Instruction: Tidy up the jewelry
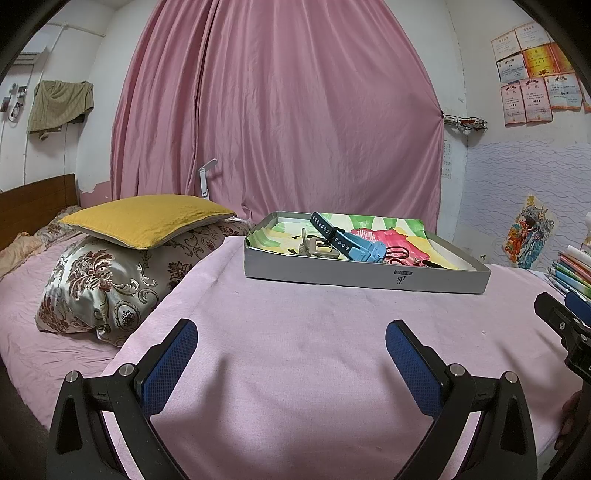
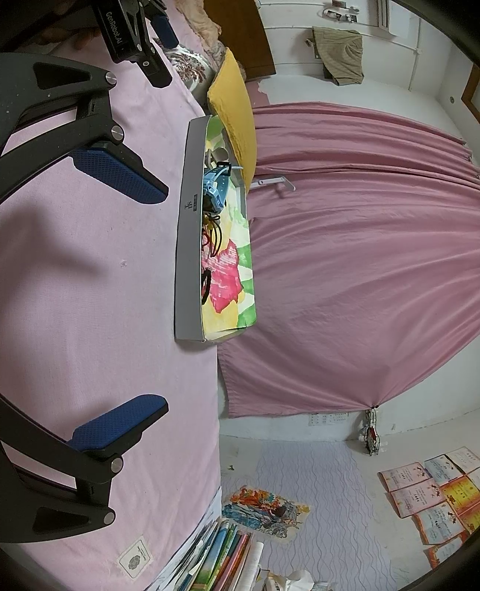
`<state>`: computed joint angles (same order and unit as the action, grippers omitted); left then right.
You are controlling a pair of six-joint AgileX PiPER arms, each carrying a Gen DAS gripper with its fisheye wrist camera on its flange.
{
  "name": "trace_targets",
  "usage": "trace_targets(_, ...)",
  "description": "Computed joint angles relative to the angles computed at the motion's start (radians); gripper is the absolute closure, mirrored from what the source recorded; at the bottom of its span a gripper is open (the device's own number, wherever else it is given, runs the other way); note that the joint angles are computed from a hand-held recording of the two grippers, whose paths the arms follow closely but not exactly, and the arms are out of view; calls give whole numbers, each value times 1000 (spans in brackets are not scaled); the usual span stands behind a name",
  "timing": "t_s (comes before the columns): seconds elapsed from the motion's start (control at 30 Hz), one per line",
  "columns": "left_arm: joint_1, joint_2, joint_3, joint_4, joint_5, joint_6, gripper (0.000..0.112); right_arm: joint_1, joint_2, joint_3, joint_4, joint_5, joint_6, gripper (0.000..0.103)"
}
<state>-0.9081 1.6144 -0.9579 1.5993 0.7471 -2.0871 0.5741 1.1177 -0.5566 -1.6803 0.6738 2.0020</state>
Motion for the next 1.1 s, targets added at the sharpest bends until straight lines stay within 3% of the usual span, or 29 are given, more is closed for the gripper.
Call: trace_targets(1.1, -1, 0, 0, -1, 1, 0, 10, 0, -4, -2, 11, -4, -12, 2)
